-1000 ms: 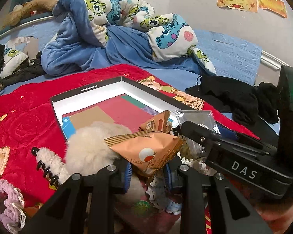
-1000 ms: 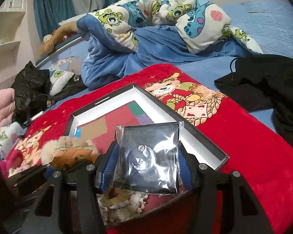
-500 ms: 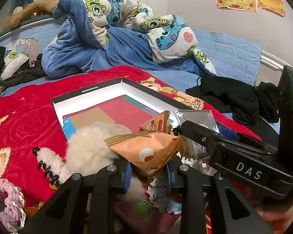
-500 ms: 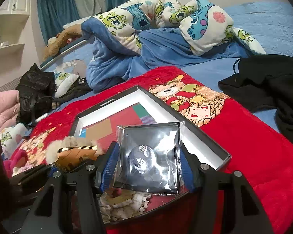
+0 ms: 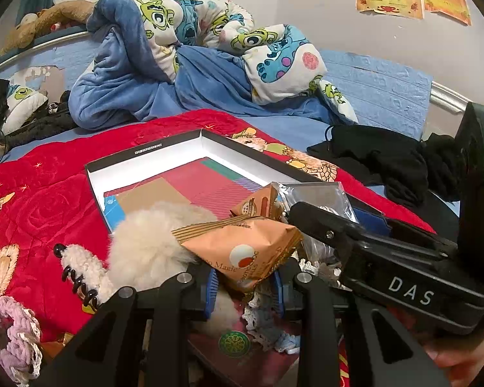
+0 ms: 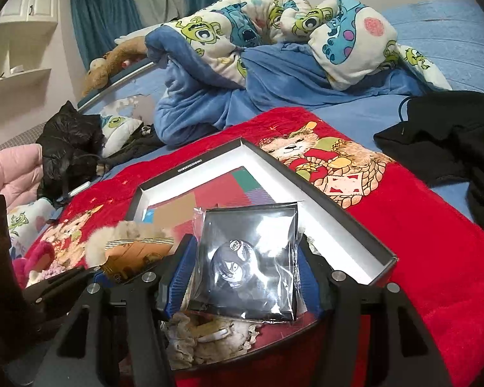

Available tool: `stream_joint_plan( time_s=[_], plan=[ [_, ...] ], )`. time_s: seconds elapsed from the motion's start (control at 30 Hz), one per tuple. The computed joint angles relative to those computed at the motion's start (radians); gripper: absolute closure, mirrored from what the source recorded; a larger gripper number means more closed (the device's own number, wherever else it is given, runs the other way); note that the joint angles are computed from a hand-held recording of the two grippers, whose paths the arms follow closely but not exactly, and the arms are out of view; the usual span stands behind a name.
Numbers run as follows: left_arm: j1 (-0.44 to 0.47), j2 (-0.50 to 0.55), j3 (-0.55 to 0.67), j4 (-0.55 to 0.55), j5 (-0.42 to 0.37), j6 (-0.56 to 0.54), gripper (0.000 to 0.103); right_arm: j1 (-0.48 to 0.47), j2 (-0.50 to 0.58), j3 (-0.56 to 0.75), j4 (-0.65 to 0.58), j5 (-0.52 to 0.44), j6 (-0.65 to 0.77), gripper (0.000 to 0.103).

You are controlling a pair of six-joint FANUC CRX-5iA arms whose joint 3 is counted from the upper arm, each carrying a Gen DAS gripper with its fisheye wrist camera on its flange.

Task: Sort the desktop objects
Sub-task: 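Lower the snack packet and card bag into the black box, then open both tools to release the packet and card bag in the box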

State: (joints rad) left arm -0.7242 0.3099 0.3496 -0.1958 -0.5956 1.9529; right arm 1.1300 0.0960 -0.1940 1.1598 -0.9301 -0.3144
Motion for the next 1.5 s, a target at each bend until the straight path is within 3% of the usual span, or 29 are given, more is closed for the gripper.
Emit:
stream_joint_plan(
  time_s=[0.63,0.73,0.8,0.87,0.9,0.93,0.97,1.0,1.07,1.5],
  plan=[
    [-0.005,0.000,0.006,-0.021,-0.008,0.018,0.074,-0.003,-0.008,-0.015,0.017,0.013,-0.019,0.044],
    [-0.021,-0.001,0.024,-0.089,-0.029,0.080,0.060,-0.005,-0.015,-0.025,0.027,0.025,-0.030,0.042],
    [-0.021,-0.014,0.007,-0.106,-0.007,0.101,0.046,-0.016,-0.031,-0.050,0.059,0.067,-0.055,0.032],
    [-0.028,-0.022,0.004,-0.146,-0.003,0.139,0.025,-0.022,-0.043,-0.072,0.100,0.093,-0.083,0.006],
    [-0.032,-0.025,0.005,-0.165,-0.004,0.156,0.019,-0.017,-0.042,-0.071,0.110,0.069,-0.097,0.000],
    [-0.036,-0.027,0.006,-0.185,-0.003,0.172,0.005,-0.015,-0.044,-0.077,0.126,0.063,-0.116,0.000],
    [-0.045,-0.028,0.013,-0.221,-0.014,0.200,0.000,-0.018,-0.050,-0.088,0.144,0.068,-0.137,0.000],
    [-0.066,-0.022,0.040,-0.291,-0.055,0.254,0.000,-0.019,-0.055,-0.097,0.157,0.065,-0.159,0.000],
    [-0.078,-0.021,0.048,-0.322,-0.067,0.271,0.000,-0.021,-0.061,-0.105,0.169,0.063,-0.182,0.000],
    [-0.075,-0.030,0.027,-0.305,-0.038,0.244,0.000,-0.024,-0.062,-0.110,0.166,0.068,-0.186,0.000]
  ],
)
